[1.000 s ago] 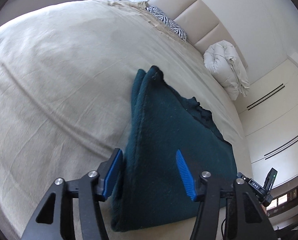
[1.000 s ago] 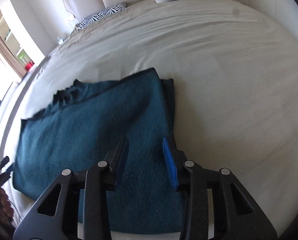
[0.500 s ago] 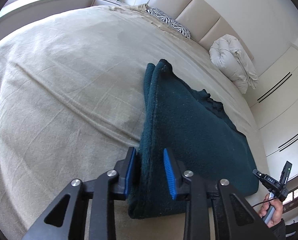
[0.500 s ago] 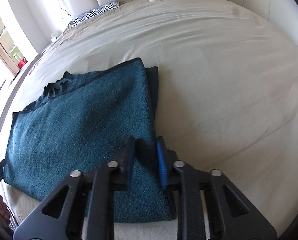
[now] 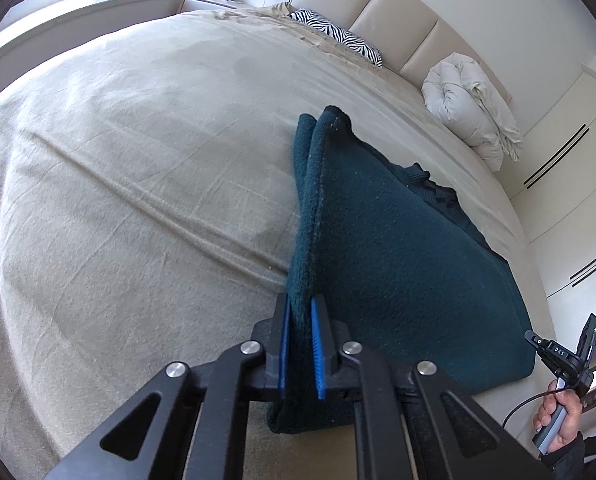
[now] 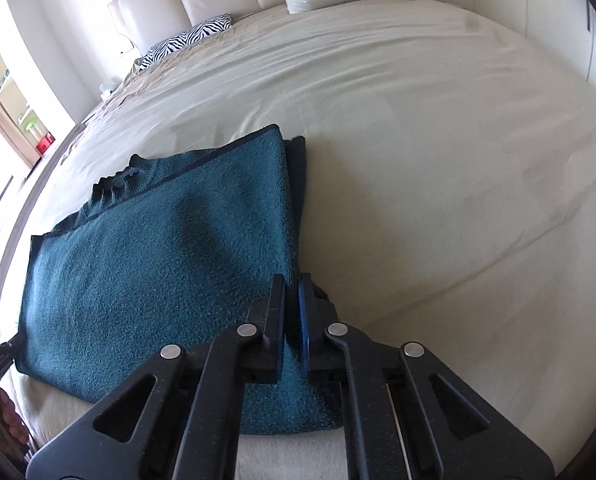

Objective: Fold small clothes

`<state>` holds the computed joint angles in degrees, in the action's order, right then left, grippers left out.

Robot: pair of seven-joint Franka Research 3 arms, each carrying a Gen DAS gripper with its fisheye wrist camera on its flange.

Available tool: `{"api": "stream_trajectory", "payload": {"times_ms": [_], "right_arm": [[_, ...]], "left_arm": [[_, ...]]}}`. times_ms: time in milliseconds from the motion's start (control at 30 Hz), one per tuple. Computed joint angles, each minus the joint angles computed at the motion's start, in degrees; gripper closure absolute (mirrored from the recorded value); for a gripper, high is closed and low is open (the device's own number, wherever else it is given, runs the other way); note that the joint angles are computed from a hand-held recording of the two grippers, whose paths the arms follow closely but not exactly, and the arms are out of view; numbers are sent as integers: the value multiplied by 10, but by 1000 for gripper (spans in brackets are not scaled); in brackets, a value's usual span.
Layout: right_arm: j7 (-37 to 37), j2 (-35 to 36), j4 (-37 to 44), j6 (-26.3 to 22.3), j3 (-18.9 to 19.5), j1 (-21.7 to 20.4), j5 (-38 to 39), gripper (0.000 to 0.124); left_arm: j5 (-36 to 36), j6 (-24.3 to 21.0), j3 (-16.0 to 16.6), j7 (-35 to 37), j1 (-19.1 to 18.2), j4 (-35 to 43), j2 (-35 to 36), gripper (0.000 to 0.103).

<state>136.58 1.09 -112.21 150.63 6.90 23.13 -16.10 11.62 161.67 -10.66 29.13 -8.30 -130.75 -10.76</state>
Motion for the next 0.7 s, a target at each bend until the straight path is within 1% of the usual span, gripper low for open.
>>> {"api": "stream_trajectory", "payload": {"times_ms": [233, 300, 433, 467, 500, 567, 600, 633, 667, 700], "right_arm": [[-26, 2, -16, 29, -3, -6, 57, 119], [-39, 2, -19, 31, -3, -6, 70, 119], [-38, 0, -21, 22, -2, -4, 62, 119], [-39, 0, -21, 21, -2, -4, 65, 119], [-39, 0, -19, 18, -1, -4, 64, 119], [-29, -2, -11, 5, -1, -3, 55, 117], [-20, -3, -6, -4, -1, -3, 48, 116], [6, -6, 2, -20, -1, -2, 22, 115], [28, -9, 9, -30, 0, -2, -4, 112], [51, -14, 12, -33, 1, -2, -31, 112]], "left_arm": [[-14, 8, 4, 10, -4, -14, -6, 92], [-17, 12, 4, 11, -4, -19, -8, 92], [-18, 9, 4, 14, -5, -19, -11, 92], [-16, 9, 3, 11, -3, -21, -13, 89], [-13, 7, 1, 4, -1, -21, -16, 88], [20, -14, -14, -28, 14, -17, -29, 86], [51, -28, -25, -52, 26, -14, -39, 83], [77, -43, -35, -69, 34, -7, -46, 77], [104, -59, -43, -84, 41, 2, -51, 68], [131, -77, -51, -95, 46, 18, -51, 61]]}}
